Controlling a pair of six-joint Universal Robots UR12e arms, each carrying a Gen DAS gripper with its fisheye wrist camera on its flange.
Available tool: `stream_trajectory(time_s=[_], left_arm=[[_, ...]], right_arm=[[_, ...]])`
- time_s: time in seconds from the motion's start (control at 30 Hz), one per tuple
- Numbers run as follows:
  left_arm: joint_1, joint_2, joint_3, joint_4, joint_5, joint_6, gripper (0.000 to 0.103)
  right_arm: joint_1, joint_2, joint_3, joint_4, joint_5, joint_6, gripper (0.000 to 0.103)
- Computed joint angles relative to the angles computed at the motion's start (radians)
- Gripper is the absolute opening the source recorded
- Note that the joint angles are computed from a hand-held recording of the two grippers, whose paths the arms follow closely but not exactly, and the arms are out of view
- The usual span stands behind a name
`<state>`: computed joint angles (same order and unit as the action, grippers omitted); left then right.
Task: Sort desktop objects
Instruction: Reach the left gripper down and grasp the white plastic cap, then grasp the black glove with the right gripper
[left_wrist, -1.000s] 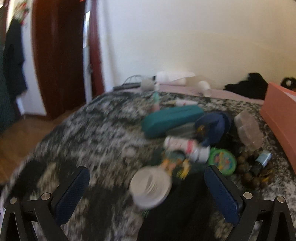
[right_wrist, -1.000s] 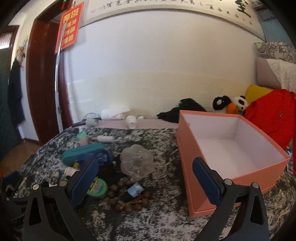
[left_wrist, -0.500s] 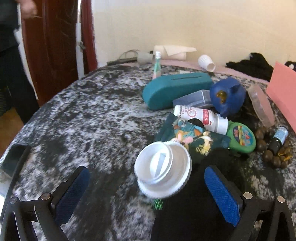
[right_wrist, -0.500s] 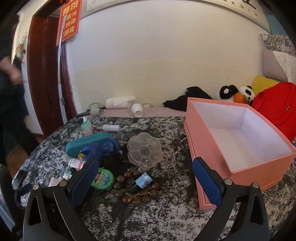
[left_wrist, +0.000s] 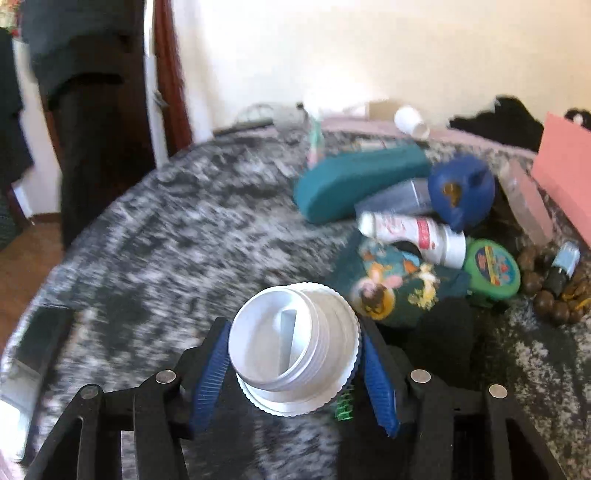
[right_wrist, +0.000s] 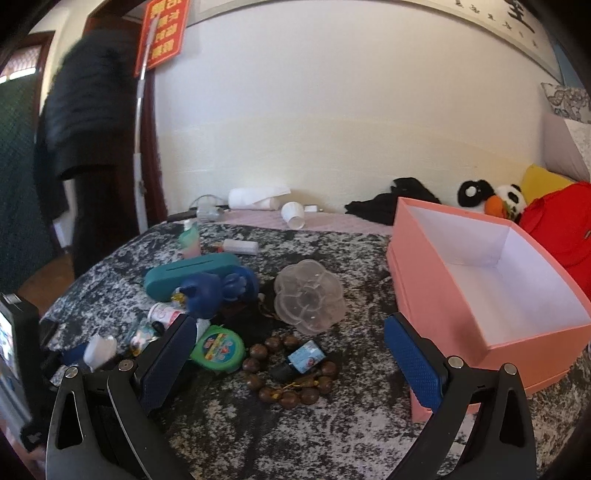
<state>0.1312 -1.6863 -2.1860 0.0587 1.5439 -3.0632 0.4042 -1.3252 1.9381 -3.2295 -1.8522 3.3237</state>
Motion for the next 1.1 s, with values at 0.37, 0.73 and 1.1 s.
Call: stream_trajectory(time_s=[0.37,0.73,1.1], left_arm=[[0.089,0.048,-0.037,0.048,-0.020,-0.062,0.058],[0.123,0.041,-0.045,0.063,-0.027,-0.075,0.058],[0.092,0.055,-0.048,0.095,-0.036,-0.049,0.058]], right_arm=[[-0.042,0.029,-0.044,0.265,0.502,0.018,0.103],[0.037,0.139,-0.145,0.392,0.475,-0.117,0.068],[-0.016,0.068,-0.084,0.219,0.523,-0.094,0.018]])
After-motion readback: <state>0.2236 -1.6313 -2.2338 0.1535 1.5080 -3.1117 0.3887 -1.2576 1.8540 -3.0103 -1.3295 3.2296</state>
